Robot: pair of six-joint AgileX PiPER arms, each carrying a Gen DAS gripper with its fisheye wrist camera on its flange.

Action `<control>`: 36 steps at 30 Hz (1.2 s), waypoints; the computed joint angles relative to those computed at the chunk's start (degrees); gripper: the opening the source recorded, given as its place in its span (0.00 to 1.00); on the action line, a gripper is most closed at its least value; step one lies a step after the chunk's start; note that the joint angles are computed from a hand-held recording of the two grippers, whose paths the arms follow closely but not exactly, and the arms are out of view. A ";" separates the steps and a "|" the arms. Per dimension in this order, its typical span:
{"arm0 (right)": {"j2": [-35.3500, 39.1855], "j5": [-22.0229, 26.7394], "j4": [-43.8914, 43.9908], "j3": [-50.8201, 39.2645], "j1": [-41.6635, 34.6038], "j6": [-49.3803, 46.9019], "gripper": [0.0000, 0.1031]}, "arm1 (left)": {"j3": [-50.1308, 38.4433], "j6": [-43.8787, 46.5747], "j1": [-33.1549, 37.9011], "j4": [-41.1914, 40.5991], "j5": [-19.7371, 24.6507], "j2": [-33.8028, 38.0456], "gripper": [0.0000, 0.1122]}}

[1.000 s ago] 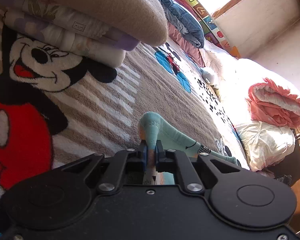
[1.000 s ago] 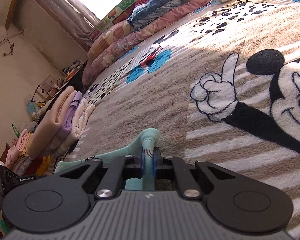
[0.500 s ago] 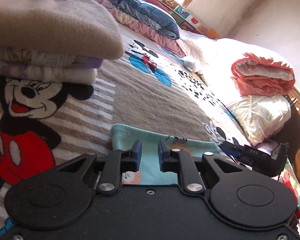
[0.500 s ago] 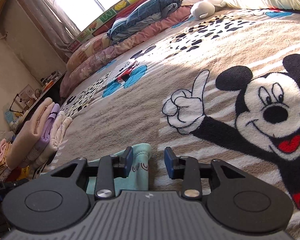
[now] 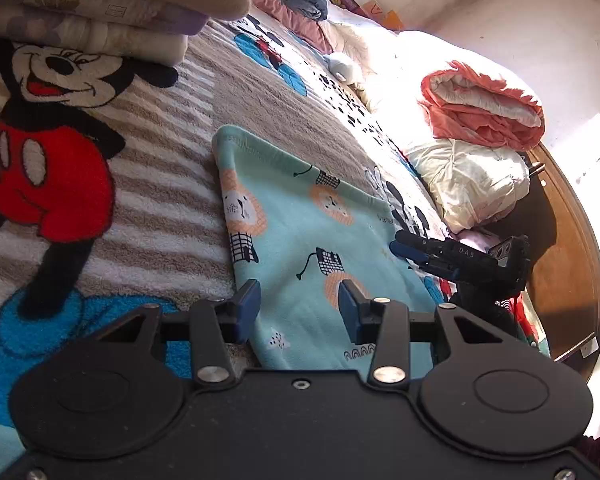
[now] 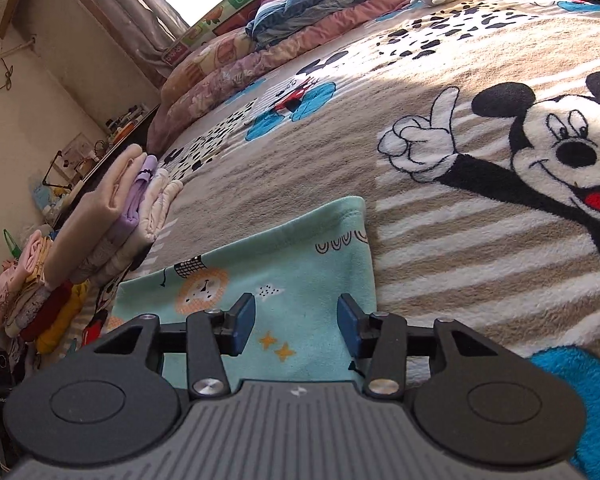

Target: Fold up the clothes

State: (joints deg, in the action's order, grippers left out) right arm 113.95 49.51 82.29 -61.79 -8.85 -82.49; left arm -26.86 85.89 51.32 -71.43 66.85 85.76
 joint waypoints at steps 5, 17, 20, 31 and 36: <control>-0.12 -0.72 -0.05 -0.25 0.29 -0.54 0.46 | -2.89 -4.14 -4.27 -3.47 -3.47 3.81 0.42; 6.50 5.15 -4.15 -11.59 -0.39 11.03 0.56 | -10.91 -12.85 -11.87 -17.35 -6.91 13.83 0.49; 8.55 6.41 -4.24 -14.96 -0.29 13.28 0.57 | -12.36 -13.32 -14.34 -19.86 -9.71 14.57 0.50; 19.70 17.27 7.67 -20.62 -6.07 21.70 0.58 | -9.58 -9.97 -13.43 -27.60 -7.26 15.98 0.51; 15.30 14.49 10.18 -15.32 -6.28 17.45 0.65 | -7.01 -11.78 -10.14 -25.09 -4.31 11.42 0.51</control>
